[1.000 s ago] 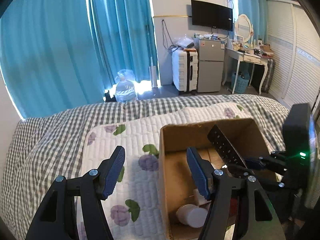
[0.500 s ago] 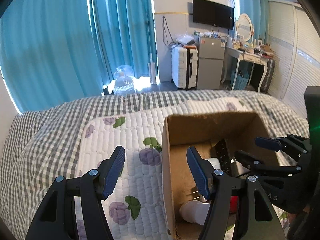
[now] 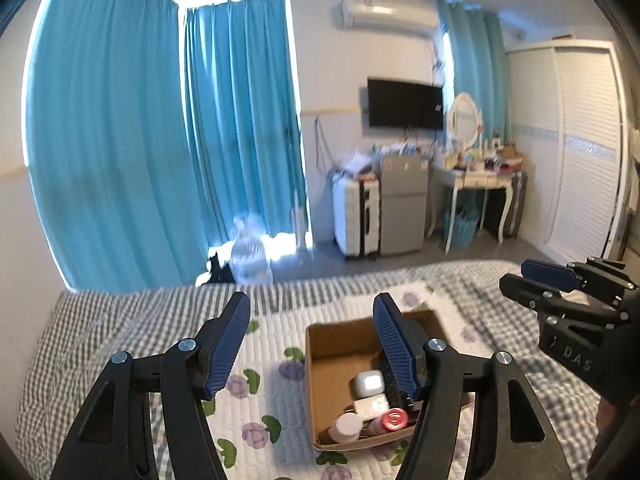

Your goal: Organize rigid objects

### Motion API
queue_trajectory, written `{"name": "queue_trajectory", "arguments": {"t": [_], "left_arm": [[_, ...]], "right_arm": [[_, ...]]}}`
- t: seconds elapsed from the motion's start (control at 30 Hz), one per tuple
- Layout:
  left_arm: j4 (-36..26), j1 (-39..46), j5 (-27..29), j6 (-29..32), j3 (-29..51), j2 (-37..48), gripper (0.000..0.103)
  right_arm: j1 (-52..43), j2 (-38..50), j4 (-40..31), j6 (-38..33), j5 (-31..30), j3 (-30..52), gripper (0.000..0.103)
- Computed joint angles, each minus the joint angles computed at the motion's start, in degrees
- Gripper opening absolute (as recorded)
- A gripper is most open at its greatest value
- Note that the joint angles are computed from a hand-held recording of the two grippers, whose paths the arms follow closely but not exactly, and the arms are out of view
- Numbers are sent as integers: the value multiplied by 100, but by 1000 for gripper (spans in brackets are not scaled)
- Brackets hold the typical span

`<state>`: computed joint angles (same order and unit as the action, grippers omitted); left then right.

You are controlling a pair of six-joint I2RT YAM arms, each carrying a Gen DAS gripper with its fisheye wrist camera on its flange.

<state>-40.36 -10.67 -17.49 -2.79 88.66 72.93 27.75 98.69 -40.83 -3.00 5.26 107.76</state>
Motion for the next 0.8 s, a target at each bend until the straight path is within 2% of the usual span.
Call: {"name": "queue_trajectory", "arguments": {"t": [0.03,0.13,0.17,0.2,0.27,0.33,0.4,0.43,0.5,0.67,0.73,0.8], "left_arm": [[-20,-106,-83,-16,-28,-137,67],[64,-476,-359,-84,-317,-697,78],[159,-641,-569,-109,-449,-857,80],[244,-759,-712,-100,-576,-1007,81],[390,-976,-932,-108,-878,-1316,94],[571,-1177,-1194,-169,-1258,-1642,96],[766,-1299,-1350,-184,-1675,-1941,102],[887,-1353,-1497,-167,-1868,-2045,103],[1294,-1423,-1705,-63,-2404,-2263,103],[1761,-1235,-1610,-164,-3242,-2417,103],[1922,-1142,-1489,-158,-3530,-2490,103],[2172,-1177,-1635,-74,-3855,-2534,103]], "right_arm": [[23,-225,36,20,45,-128,29],[79,-1174,406,146,123,-886,30],[94,-1399,476,182,130,-1072,39],[130,-1745,604,254,202,-1378,54],[222,-2290,905,356,348,-1915,64],[308,-2725,1139,455,444,-2378,70],[373,-3050,1389,571,529,-2798,97],[402,-3225,1616,646,579,-3089,103],[451,-3582,2141,715,631,-3734,103],[630,-3865,3259,567,1118,-4954,103],[418,-3754,3585,576,925,-5255,103],[253,-3627,3832,608,610,-5474,103]]}}
